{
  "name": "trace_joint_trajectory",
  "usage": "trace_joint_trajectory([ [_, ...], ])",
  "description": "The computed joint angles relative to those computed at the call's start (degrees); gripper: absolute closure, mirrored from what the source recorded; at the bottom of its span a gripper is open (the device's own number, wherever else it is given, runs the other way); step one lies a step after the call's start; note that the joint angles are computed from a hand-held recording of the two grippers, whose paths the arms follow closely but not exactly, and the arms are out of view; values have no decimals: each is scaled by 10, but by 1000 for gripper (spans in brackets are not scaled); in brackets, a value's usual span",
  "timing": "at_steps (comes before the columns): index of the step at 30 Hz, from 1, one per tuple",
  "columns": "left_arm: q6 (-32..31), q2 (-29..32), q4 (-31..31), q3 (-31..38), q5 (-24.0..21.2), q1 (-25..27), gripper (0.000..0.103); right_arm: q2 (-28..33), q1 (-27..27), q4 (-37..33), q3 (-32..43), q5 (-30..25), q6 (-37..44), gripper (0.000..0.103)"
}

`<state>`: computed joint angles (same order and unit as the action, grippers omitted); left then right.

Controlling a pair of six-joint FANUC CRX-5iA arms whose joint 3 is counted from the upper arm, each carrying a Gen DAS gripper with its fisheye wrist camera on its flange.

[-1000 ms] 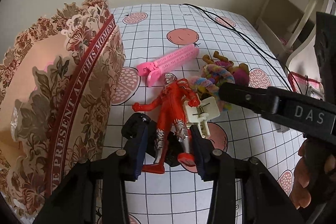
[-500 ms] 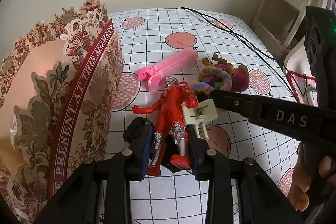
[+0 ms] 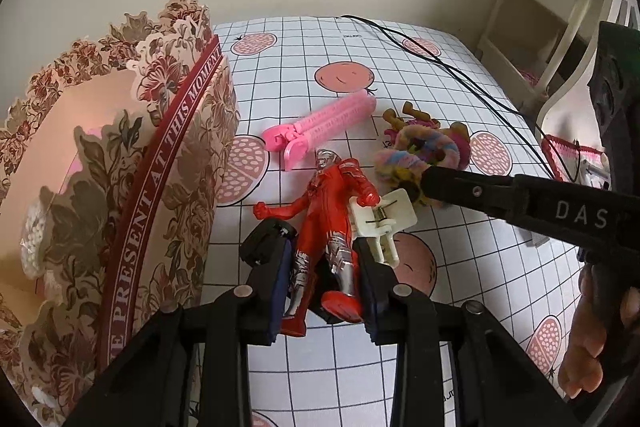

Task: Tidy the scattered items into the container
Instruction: 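Grasp the rainbow fuzzy ring with the right tool while the left tool holds the red figure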

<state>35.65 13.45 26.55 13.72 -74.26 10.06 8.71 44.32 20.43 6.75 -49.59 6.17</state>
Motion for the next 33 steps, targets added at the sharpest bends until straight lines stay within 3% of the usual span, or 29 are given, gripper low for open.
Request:
trace_joint_trajectory([
  [33,-25,-43,54,11,-44,42,71,-29,60,61,41,-106,-26,86],
])
